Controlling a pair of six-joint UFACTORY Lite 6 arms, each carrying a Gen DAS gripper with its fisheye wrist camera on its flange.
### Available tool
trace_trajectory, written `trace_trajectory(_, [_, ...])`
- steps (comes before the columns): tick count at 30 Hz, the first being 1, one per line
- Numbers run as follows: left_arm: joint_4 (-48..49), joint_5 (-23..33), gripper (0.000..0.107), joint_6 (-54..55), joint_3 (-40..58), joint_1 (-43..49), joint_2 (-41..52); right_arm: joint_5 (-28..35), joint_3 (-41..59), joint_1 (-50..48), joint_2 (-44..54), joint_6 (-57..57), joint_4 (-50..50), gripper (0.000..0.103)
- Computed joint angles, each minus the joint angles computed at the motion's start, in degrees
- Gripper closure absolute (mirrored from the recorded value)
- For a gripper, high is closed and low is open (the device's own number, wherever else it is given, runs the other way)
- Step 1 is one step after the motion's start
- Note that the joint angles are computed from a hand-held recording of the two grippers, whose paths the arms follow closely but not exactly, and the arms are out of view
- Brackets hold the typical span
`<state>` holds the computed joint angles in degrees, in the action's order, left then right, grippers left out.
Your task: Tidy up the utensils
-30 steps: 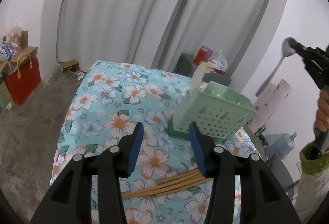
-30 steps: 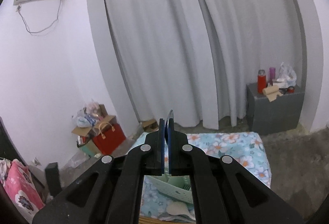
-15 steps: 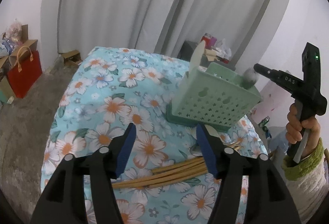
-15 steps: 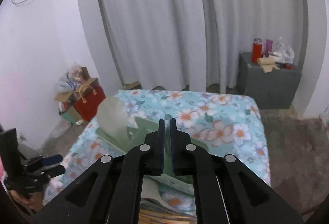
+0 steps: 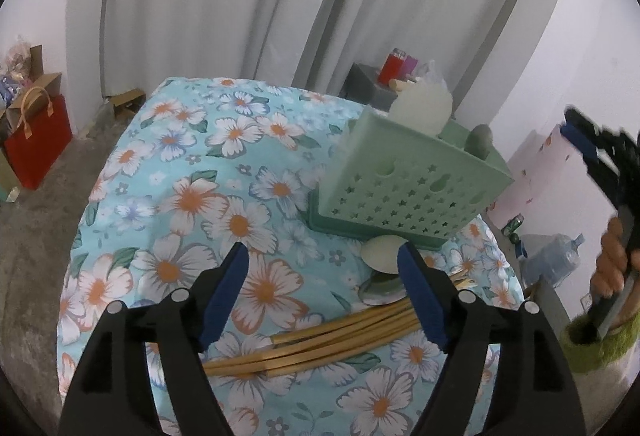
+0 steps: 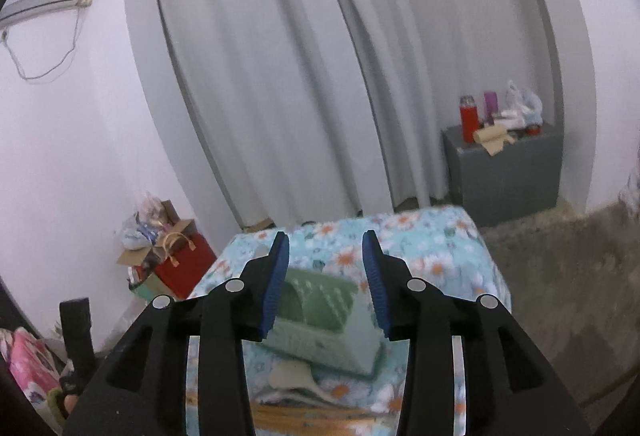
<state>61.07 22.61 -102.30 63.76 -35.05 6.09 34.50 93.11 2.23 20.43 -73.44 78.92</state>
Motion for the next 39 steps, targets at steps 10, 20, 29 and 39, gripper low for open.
trace_trajectory(10, [-1.86,-3.28,0.011,2.48,0.68,2.1,2.76,-3.99,-19.32,3.36,-1.15,1.27,-2.68,0.063])
trace_trajectory(20, [-6.99,-3.92,0.01,8.91,1.12,3.0,3.02,-11.82,-22.55,11.18,-1.39,1.65,-6.56,0.063])
trace_trajectory(29, [-8.01,-5.72,0.01,9.38,1.48,4.21,0.57,-13.29,-24.18,12.72,-1.03,-3.69,-2.58,0.061])
trace_trajectory(39, [-11.36,1.35,0.01,27.59,22.35,5.29,7.44,-12.66,-25.73,12.63,-2.77,-4.35,-1.5,0.061])
